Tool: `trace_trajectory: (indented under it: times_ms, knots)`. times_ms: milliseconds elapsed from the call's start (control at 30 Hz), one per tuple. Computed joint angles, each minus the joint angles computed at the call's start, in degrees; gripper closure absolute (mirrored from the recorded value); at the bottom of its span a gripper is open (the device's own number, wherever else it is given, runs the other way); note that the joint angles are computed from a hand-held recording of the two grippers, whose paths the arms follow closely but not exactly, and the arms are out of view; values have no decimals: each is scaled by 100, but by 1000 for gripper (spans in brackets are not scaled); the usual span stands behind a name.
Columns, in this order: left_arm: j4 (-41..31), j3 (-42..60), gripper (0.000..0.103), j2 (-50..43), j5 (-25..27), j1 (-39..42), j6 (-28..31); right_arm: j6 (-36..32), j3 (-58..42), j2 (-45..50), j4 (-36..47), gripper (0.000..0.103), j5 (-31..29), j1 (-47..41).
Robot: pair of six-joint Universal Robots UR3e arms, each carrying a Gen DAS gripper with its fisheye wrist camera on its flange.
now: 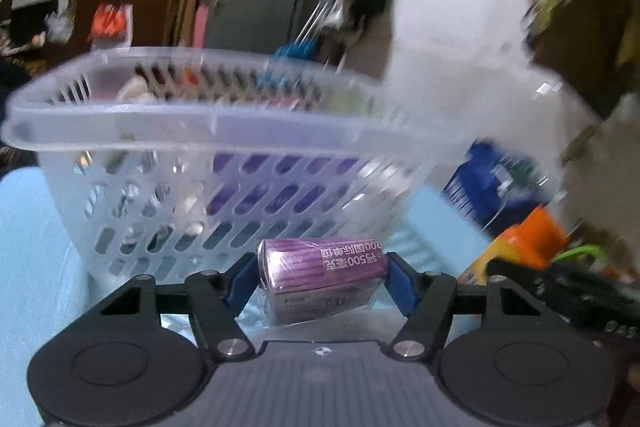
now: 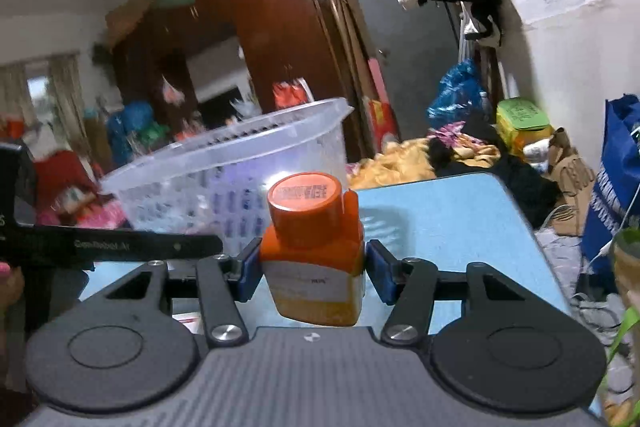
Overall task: Organize objects
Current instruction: 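Carry the purple pack with the left gripper into the basket while the right gripper drops the orange bottle in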
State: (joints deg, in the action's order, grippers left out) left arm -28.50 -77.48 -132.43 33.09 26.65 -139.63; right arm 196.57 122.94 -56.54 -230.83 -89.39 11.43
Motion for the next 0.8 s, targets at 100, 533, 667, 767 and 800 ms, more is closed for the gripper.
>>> trace_trajectory:
  times_ms: [100,533,667,767,800]
  knots:
    - [568,-854,32,299,-754,484,376,-122,-139,3,13,45,-293,280]
    - [-167,-1667,32,926,-2064,1707,1717,-142,-98,-64,-217,45,-103,334]
    - [396,-1292,32,748,-2190,1640,970,-496,-499,-286,98,45,-194,390]
    - [1251,-779,32,590,-2217,1531,-26,-919,-1239,-412,748,45,-325,452]
    - [1385,-475,32,510,-2164,1452,-386,-1033,-1528,-405,991,45,-374,464]
